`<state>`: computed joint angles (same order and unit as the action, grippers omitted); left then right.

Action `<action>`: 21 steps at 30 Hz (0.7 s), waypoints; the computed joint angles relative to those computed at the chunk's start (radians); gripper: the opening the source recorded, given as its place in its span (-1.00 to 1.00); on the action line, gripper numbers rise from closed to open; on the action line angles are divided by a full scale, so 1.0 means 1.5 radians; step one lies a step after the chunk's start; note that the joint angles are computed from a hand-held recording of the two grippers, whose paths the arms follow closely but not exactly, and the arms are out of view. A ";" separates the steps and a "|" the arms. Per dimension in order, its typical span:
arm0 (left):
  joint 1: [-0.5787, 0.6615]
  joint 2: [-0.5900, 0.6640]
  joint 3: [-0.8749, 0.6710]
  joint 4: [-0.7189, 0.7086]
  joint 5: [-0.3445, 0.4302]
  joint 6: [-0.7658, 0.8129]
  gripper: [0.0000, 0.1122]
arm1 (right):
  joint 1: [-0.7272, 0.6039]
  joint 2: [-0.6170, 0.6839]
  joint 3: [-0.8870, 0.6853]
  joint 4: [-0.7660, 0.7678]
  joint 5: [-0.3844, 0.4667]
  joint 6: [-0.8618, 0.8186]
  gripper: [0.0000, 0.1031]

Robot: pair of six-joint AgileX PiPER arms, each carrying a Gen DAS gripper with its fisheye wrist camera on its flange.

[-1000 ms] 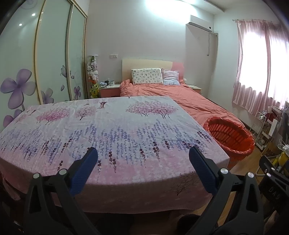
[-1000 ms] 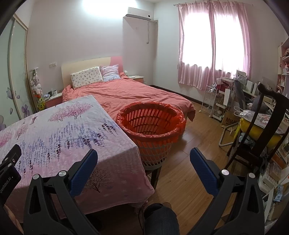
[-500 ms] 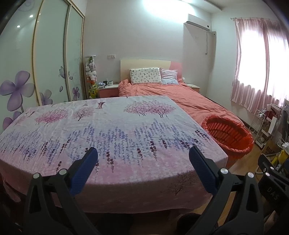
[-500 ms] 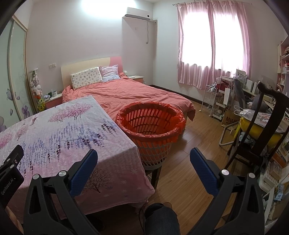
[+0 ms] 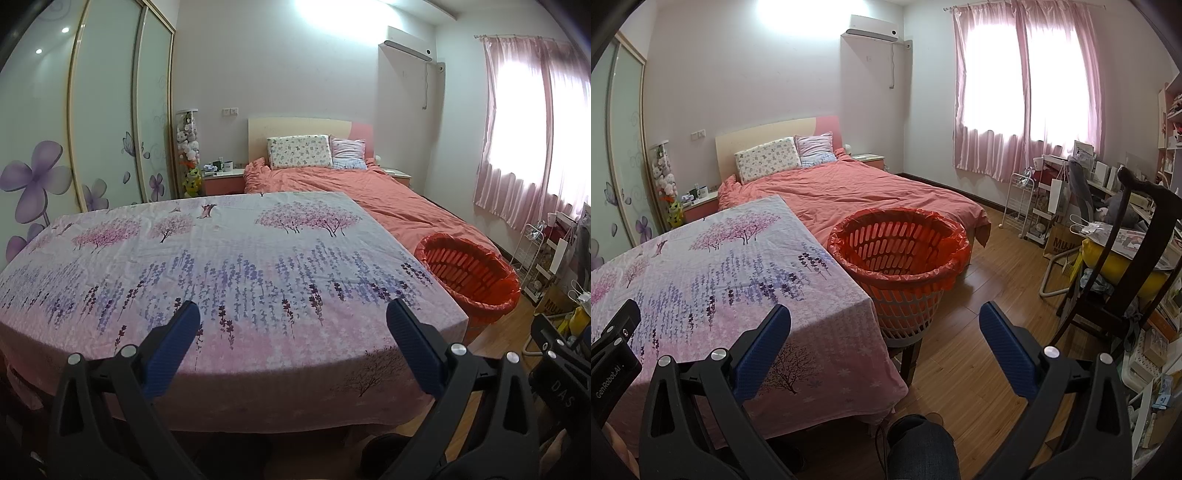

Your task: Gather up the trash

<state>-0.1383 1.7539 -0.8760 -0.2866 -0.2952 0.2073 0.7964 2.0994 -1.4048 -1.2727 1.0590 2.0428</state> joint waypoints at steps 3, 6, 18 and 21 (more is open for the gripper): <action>0.000 0.000 0.000 0.000 0.000 0.000 0.76 | 0.000 0.000 0.001 -0.001 0.000 0.001 0.96; 0.000 0.000 0.000 0.002 0.001 -0.002 0.76 | 0.000 0.000 0.001 -0.001 0.000 0.001 0.96; 0.004 0.004 0.003 0.014 -0.002 -0.015 0.76 | 0.001 -0.001 0.000 0.001 0.000 -0.001 0.96; 0.004 0.005 0.004 0.014 -0.003 -0.016 0.76 | 0.001 0.000 0.000 0.001 0.001 0.000 0.96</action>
<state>-0.1318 1.7611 -0.8700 -0.2659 -0.3001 0.1836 0.7978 2.0987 -1.4052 -1.2718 1.0607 2.0423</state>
